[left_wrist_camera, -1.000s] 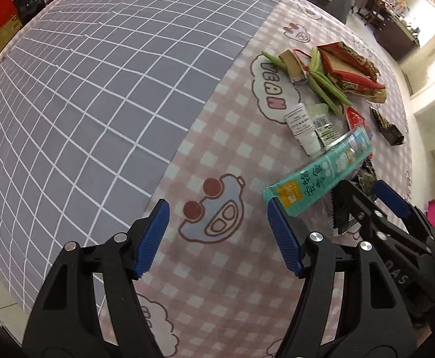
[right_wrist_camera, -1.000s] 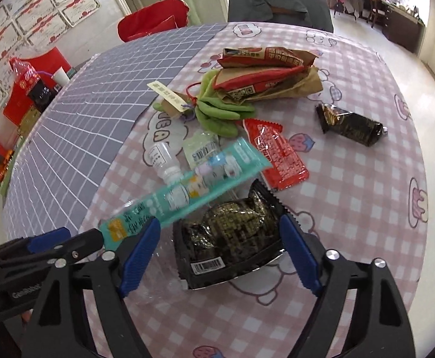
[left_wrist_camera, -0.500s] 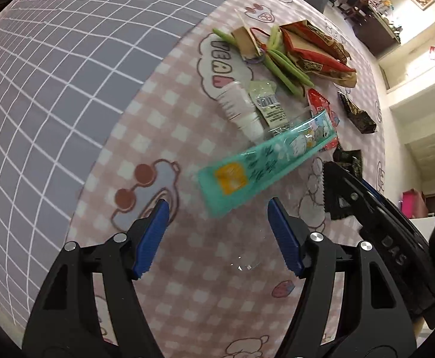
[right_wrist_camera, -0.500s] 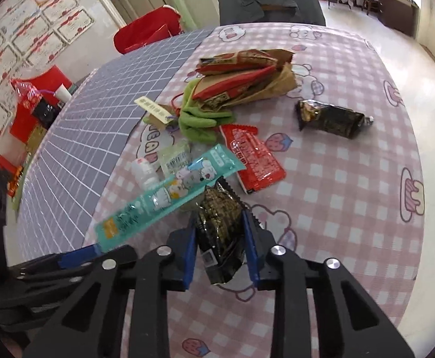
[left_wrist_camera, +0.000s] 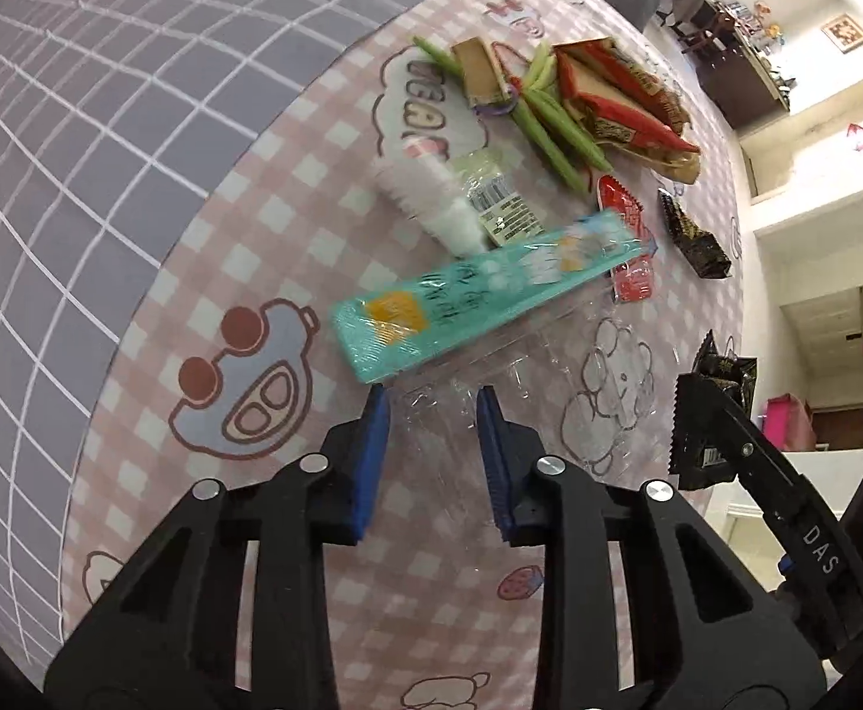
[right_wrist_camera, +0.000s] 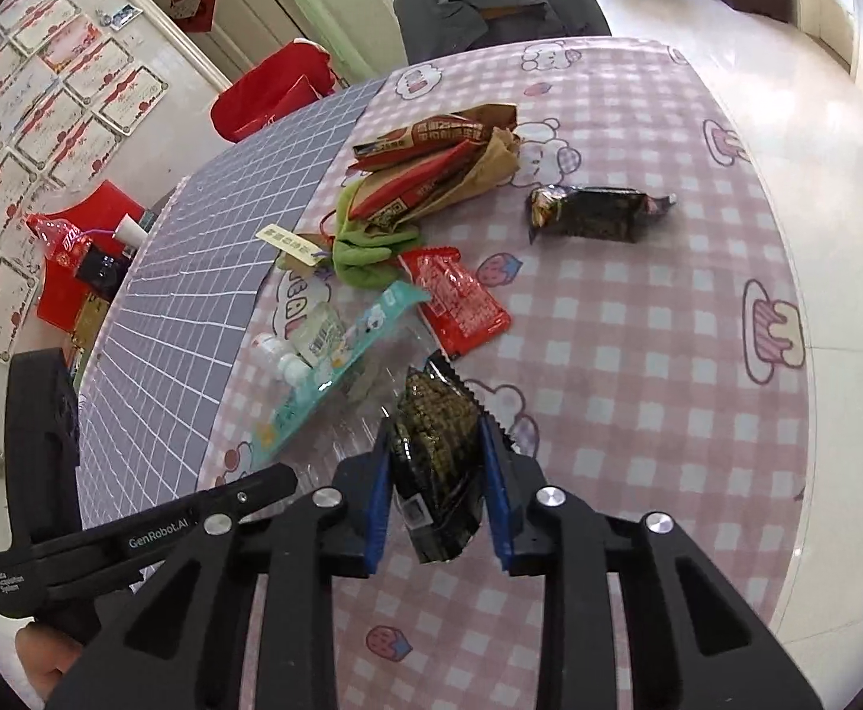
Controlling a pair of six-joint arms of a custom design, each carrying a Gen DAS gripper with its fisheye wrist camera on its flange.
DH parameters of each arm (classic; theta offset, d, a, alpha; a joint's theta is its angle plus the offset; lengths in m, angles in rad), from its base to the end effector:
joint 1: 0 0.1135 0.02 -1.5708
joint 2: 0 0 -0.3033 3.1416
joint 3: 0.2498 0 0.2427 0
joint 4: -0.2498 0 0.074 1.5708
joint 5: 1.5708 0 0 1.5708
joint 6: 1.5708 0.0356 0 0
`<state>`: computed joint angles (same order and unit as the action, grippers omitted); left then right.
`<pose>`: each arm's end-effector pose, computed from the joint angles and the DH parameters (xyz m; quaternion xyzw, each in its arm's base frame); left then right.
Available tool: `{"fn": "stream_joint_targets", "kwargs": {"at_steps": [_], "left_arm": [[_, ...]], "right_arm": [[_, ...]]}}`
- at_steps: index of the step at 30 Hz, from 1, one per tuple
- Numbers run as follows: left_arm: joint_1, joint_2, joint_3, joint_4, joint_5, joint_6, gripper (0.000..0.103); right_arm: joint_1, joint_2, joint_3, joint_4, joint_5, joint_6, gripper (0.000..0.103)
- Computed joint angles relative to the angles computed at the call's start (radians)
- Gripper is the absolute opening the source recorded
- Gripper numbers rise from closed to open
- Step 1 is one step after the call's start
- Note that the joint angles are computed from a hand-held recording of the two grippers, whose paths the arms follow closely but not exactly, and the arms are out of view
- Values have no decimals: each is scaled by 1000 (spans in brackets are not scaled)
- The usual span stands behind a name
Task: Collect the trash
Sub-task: 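Close the right tool on the black snack bag, then close the left tool on the teal pet-snack stick while the right tool holds the black bag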
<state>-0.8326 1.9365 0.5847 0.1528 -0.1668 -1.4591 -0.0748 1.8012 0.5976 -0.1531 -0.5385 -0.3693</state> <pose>0.1913 -0.2015 0.0786 -0.3164 0.9270 -0.1341 0.1505 0.2526 -0.0006 0.1087 -0.1687 0.9439 0.2353 0.1587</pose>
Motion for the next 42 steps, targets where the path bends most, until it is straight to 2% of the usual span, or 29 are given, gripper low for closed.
{"fn": "stream_joint_targets", "kwargs": {"at_steps": [7, 12, 15, 16, 17, 19, 21, 22, 23, 27, 28, 29, 30, 31, 34, 36, 38, 40, 42], "left_arm": [[-52, -53, 54, -102, -61, -4, 27], [-75, -96, 35, -74, -77, -47, 27], [-59, -66, 2, 2, 1, -93, 31], [-62, -58, -16, 33, 14, -130, 35], [-66, -42, -19, 45, 33, -158, 47], [-87, -17, -6, 37, 36, -182, 54], [-104, 7, 4, 62, 53, -189, 53], [-114, 13, 13, 65, 50, -191, 41], [-121, 17, 36, 30, 46, -184, 35], [-134, 15, 66, -20, 29, -179, 36], [-130, 13, 72, -37, 22, -177, 49], [-133, 2, 85, -88, -6, -179, 68], [-137, -11, 95, -134, -38, -178, 72], [-142, -25, 109, -182, -78, -164, 73], [-129, -16, 158, -264, -103, -81, 73], [-133, 21, 230, -363, -149, -3, 73], [-132, 50, 271, -401, -174, 52, 73], [-119, 44, 245, -359, -173, 76, 74], [-80, 9, 149, -187, -119, 94, 75]], "right_arm": [[-74, -32, 17, -81, -33, -64, 27], [-133, -55, 35, -142, -71, -112, 27], [-174, -26, 68, -199, -108, -128, 27], [-187, -16, 75, -217, -119, -135, 27], [-197, -10, 78, -228, -124, -142, 27], [-214, -7, 74, -244, -134, -166, 27], [-226, -2, 74, -262, -139, -184, 27], [-230, -7, 67, -259, -135, -189, 27], [-233, -16, 58, -253, -127, -195, 27], [-260, -15, 72, -276, -137, -209, 27], [-268, -15, 77, -283, -141, -213, 27], [-273, -21, 76, -282, -140, -214, 27], [-282, -29, 76, -283, -145, -218, 27], [-284, -30, 79, -292, -149, -223, 27], [-273, -43, 62, -272, -138, -221, 27], [-263, -53, 49, -252, -134, -211, 27], [-241, -84, 23, -204, -118, -207, 27], [-233, -88, 13, -167, -116, -185, 27], [-232, -78, 11, -122, -102, -149, 27]]}}
